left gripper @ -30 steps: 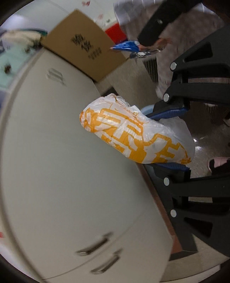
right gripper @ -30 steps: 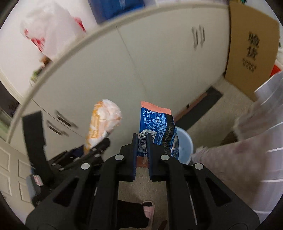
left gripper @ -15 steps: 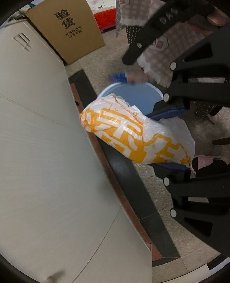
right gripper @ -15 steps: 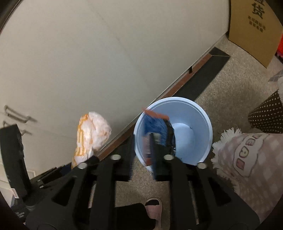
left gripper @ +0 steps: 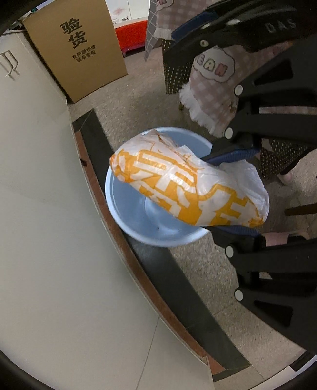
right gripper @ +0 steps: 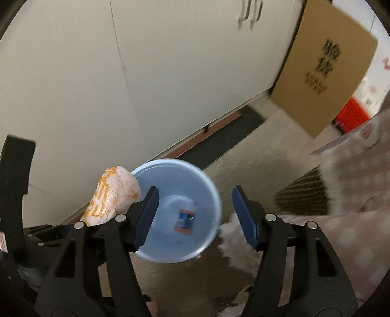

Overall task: Collect trash
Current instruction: 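Move both tools over the blue wastebasket and open them to drop items, then return to the table while the right tool grasps the crumpled newspaper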

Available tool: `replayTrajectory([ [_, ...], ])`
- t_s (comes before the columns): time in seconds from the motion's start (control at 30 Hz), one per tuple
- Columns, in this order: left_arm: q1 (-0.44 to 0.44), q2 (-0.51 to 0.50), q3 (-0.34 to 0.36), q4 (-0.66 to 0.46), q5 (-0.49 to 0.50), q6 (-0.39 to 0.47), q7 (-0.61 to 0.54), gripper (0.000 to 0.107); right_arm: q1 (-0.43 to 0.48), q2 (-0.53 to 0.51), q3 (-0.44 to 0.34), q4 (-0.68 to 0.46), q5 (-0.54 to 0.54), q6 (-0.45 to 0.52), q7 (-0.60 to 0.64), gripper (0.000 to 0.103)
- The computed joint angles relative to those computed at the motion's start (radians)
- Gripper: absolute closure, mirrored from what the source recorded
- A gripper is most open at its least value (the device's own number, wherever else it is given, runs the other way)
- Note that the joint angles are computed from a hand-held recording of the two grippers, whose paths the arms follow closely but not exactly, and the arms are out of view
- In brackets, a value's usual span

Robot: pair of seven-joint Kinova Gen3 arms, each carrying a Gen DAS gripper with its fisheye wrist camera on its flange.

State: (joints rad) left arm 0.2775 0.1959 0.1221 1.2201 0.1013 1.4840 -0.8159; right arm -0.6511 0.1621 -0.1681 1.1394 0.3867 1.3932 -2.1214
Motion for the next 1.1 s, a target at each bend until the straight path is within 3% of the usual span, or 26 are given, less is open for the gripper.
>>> replayTrajectory([
  [0.07, 0.005, 0.012, 0.004, -0.026, 0.006, -0.001, 0.008, 0.064, -0.044, -0.010, 0.018, 0.002, 0.075, 0.012, -0.036, 0.040],
  [0.23, 0.011, 0.026, 0.005, -0.096, 0.014, 0.012, 0.009, 0.060, -0.062, -0.071, -0.022, 0.041, 0.224, -0.005, -0.145, 0.034],
  [0.33, 0.018, 0.011, 0.005, -0.121, 0.016, -0.001, 0.021, 0.038, -0.069, -0.083, -0.044, 0.005, 0.274, 0.019, -0.175, 0.033],
  [0.43, 0.039, -0.015, 0.008, -0.146, -0.019, -0.003, 0.058, 0.033, -0.082, -0.083, -0.062, -0.032, 0.324, 0.051, -0.175, 0.032],
  [0.63, 0.099, -0.049, 0.018, -0.252, -0.127, 0.093, 0.127, 0.033, -0.112, -0.096, -0.082, -0.114, 0.345, 0.096, -0.160, 0.030],
  [0.87, 0.154, -0.085, 0.037, -0.442, -0.250, 0.294, 0.229, 0.033, -0.160, -0.104, -0.109, -0.293, 0.330, 0.171, -0.117, 0.030],
  [0.97, 0.236, -0.067, 0.055, -0.581, -0.371, 0.384, 0.259, 0.033, -0.203, -0.106, -0.126, -0.380, 0.366, 0.217, -0.115, 0.030],
  [1.1, 0.421, -0.026, 0.027, -0.766, -0.533, 0.445, 0.247, 0.032, -0.268, -0.111, -0.135, -0.528, 0.439, 0.299, -0.097, 0.027],
])
